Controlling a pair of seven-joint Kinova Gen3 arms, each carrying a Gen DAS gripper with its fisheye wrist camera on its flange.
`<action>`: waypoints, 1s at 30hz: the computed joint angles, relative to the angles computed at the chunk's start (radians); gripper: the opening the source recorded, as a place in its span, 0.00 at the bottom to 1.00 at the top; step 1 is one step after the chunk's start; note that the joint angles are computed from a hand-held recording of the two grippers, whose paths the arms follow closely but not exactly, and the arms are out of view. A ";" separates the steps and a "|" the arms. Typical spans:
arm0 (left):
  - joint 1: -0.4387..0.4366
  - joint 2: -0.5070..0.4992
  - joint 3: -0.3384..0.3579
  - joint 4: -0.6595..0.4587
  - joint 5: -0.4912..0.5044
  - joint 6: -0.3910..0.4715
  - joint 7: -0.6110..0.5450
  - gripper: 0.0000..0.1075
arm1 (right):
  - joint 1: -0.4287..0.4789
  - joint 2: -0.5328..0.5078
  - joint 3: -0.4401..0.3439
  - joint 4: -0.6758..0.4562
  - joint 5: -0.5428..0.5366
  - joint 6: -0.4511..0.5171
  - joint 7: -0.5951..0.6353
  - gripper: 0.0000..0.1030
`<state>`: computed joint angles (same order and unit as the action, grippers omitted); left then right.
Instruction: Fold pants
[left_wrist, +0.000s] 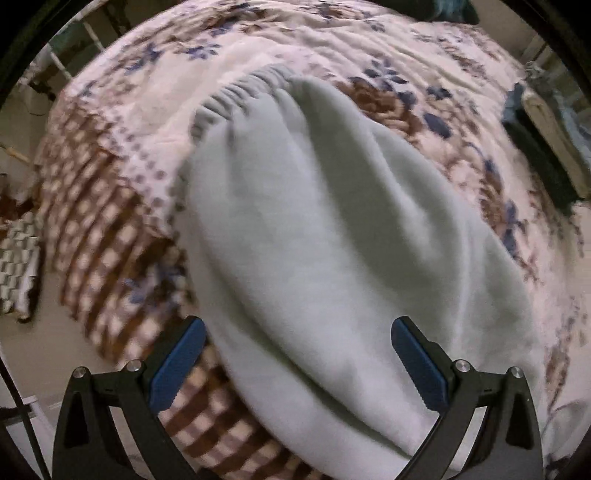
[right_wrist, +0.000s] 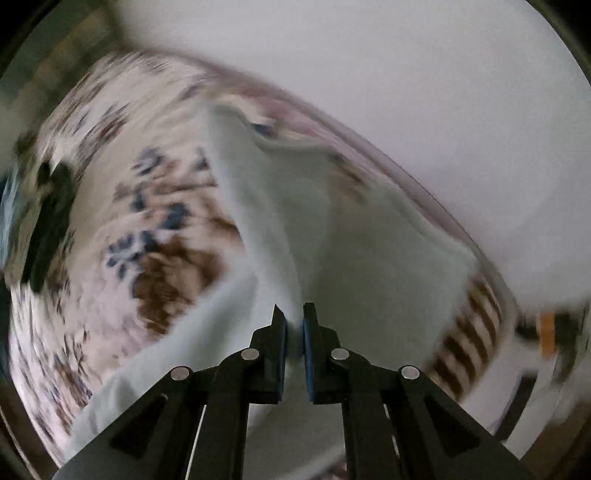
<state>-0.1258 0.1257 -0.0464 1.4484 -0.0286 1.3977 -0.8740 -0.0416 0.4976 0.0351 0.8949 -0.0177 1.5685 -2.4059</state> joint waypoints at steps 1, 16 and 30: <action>-0.011 0.004 0.002 -0.003 0.020 -0.007 -0.012 0.96 | 0.015 -0.009 -0.006 0.046 -0.028 -0.009 -0.007 0.09; -0.174 -0.030 -0.070 0.130 0.284 -0.185 -0.104 0.75 | 0.071 -0.064 -0.081 0.390 -0.347 -0.246 0.056 0.42; -0.175 -0.092 -0.072 0.111 0.169 -0.046 -0.264 0.22 | -0.080 -0.178 -0.059 0.374 -0.185 -0.283 -0.016 0.07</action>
